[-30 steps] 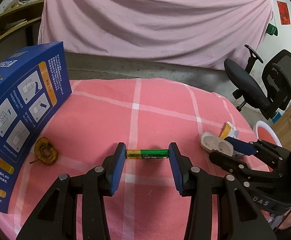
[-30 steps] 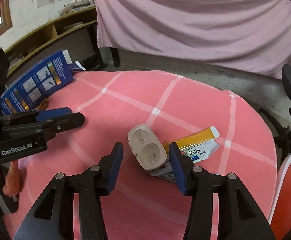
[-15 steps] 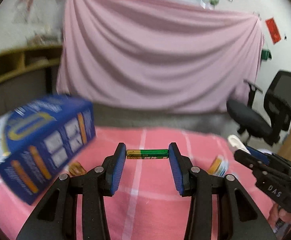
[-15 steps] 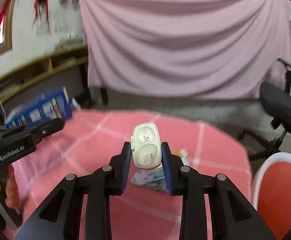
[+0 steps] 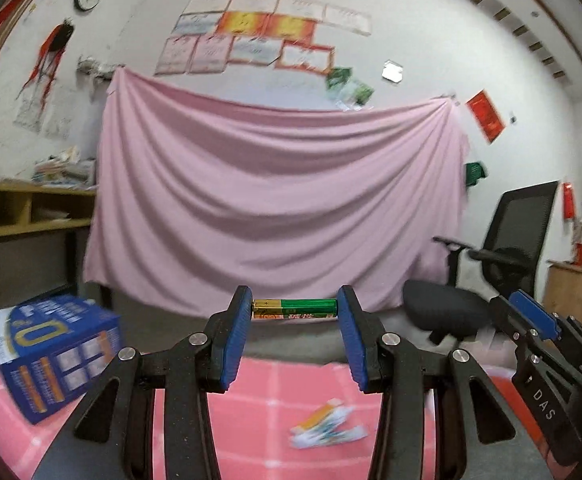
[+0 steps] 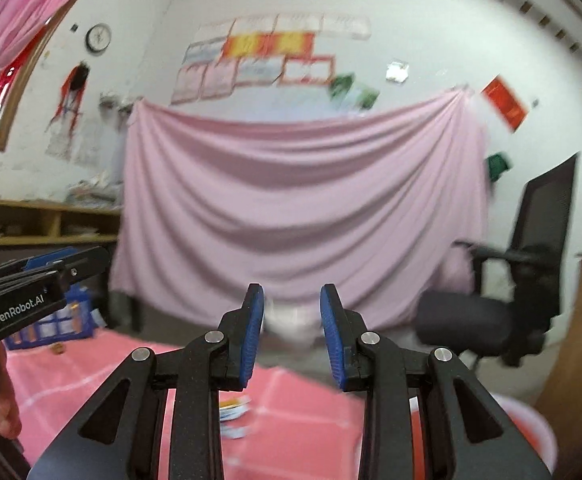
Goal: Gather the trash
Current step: 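Carry both items over the bucket and open both tools to drop them, then move both tools back over the table toward the ointment tubes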
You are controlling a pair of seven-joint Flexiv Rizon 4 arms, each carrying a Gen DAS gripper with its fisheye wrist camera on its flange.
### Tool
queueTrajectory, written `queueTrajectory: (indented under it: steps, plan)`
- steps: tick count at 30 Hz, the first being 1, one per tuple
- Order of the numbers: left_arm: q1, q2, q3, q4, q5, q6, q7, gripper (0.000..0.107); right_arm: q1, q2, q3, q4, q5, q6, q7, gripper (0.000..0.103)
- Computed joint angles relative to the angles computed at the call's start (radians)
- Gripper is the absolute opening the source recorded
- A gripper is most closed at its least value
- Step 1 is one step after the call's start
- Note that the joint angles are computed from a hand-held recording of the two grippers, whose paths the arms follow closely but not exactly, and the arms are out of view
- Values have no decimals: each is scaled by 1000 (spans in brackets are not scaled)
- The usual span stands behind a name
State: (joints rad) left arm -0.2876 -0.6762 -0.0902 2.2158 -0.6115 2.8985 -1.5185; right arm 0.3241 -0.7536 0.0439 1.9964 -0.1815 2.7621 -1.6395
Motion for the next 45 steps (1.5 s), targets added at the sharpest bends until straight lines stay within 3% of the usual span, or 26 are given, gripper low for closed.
queueTrajectory:
  steps: [4, 10, 16, 20, 32, 35, 38, 41, 45]
  plan:
    - [-41, -18, -11, -97, 20, -43, 95, 38, -37, -6, -14, -15, 17, 13, 17, 26]
    - [-68, -47, -43, -209, 19, -212, 175, 38, -121, -9, -26, -34, -17, -86, 127, 26]
    - [-79, -73, -58, -305, 67, -404, 157, 38, -189, -6, -41, -33, -41, -169, 191, 28]
    - [-106, -92, -44, -373, 79, -511, 168, 38, -212, -3, -39, -29, -32, -194, 221, 38]
    - [-81, -109, -46, -516, 232, -868, 120, 39, -252, -4, -52, -47, -3, -249, 286, 50]
    - [-105, -105, -9, -511, 238, -883, 100, 48, -258, -1, -53, -49, -5, -265, 296, 50]
    - [-91, -93, -15, -492, 261, -874, 65, 48, -255, 3, -55, -47, 2, -271, 297, 54]
    - [-93, -79, 1, -463, 260, -848, 34, 49, -250, 7, -55, -46, 7, -264, 291, 60]
    - [-114, -62, 38, -421, 223, -788, 5, 59, -237, 16, -51, -38, 13, -233, 273, 67]
